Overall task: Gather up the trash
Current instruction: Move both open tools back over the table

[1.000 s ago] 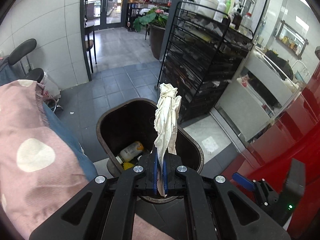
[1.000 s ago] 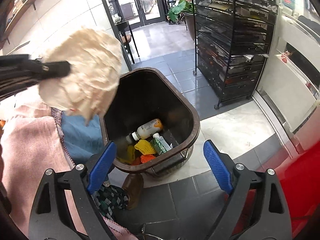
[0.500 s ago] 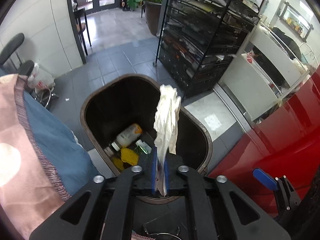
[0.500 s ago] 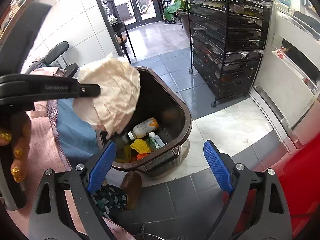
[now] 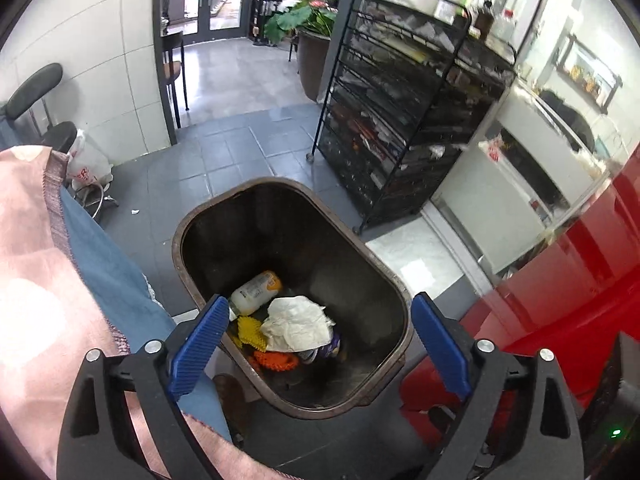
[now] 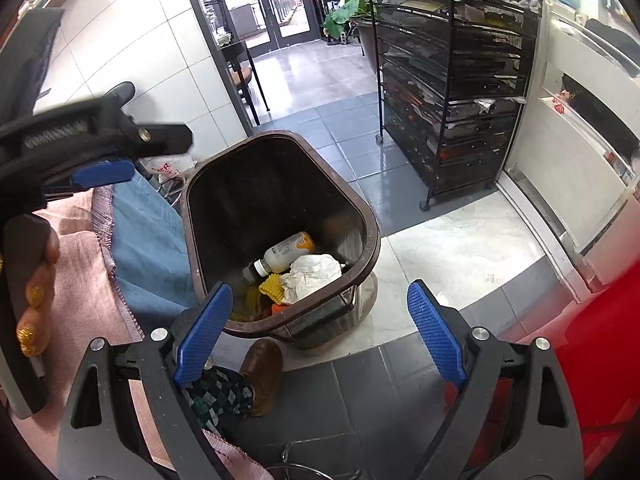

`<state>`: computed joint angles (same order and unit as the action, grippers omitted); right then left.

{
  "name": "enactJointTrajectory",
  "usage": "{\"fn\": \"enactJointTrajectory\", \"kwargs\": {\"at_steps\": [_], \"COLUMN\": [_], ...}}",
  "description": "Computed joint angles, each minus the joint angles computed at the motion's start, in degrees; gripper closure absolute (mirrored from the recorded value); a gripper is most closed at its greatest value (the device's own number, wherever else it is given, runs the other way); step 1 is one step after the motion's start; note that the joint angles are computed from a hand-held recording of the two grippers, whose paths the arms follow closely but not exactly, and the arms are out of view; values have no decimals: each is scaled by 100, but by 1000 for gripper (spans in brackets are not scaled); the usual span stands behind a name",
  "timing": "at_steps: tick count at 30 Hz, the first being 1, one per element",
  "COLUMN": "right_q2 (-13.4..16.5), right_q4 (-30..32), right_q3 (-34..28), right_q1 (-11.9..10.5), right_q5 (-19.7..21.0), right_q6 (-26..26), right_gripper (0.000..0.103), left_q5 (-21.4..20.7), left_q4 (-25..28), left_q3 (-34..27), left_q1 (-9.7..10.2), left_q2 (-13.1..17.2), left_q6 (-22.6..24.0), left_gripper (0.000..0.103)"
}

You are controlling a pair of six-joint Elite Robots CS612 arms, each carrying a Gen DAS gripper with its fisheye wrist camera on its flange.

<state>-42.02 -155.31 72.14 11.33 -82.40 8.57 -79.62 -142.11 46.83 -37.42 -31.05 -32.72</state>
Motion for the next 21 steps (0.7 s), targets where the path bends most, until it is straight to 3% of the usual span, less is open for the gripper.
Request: {"fn": "enactJointTrajectory", "kwargs": {"at_steps": [11, 21], "right_q2": [-48, -118], "right_q4": [-163, -374], "right_q3": [-21, -79], "right_q1": [57, 156], "right_q5": [91, 859], "right_q6": [-171, -605], "right_gripper": [15, 15], "left_q5": [447, 990], "left_q4": [-1069, -1795], "left_q3": [1066, 2262], "left_q1": [-109, -184], "left_q2": [-661, -1336], "left_q6": [45, -228], "left_gripper": [6, 6]}}
